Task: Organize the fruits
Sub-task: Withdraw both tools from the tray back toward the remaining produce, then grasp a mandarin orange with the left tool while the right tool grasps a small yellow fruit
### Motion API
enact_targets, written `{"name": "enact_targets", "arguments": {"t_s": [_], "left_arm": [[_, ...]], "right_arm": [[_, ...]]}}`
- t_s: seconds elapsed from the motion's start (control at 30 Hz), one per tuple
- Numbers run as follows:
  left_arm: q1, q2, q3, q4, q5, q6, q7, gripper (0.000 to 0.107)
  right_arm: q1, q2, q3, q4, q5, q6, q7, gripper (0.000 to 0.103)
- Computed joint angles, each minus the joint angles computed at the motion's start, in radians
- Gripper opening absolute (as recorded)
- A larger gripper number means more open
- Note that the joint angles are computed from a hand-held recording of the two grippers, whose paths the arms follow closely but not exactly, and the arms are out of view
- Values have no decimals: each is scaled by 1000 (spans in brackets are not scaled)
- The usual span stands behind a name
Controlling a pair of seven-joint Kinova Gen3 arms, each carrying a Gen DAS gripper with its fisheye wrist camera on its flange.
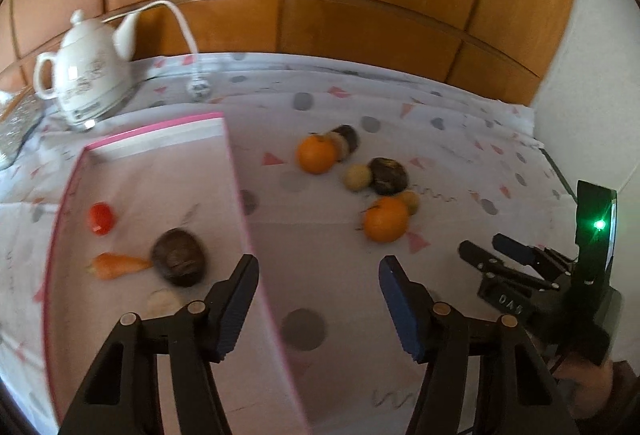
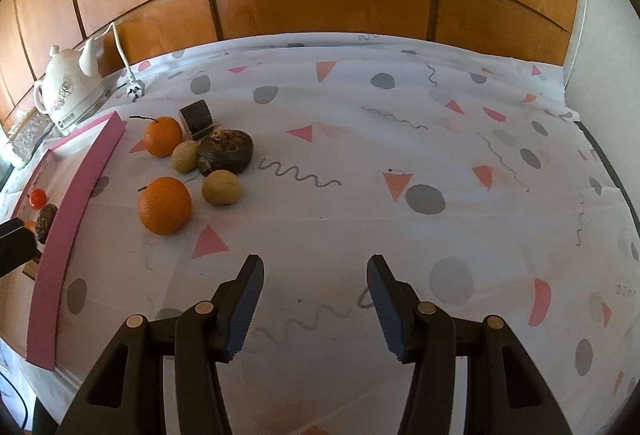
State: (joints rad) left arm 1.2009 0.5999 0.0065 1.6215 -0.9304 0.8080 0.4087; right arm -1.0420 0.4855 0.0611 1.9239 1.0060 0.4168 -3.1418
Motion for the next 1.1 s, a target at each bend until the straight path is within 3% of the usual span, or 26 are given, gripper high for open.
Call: {"name": "enact_targets", "arguments": {"t_s": [0.23,0.7,0.8,0.9,1.1], "left_arm": [[-65,52,-1,-71,62,-85,-116,61],[-114,190,-59,-277,260,-101,-409,60],[-133,210,-60,-298,318,-109,-459,39],[-93,196,-106,-265,317,-143,-437,38],[9,174,-156,-191,274,-164,-359,38]], "right_arm": [[9,-5,9,17,37,-6,-34,54],[32,-2,13,46,150,-86,-127,55],[41,2,15,51,141,-98,-127,55],[14,0,51,68,183,-122,-183,55],[29,-3,34,76,224,-124,-208,55]]}}
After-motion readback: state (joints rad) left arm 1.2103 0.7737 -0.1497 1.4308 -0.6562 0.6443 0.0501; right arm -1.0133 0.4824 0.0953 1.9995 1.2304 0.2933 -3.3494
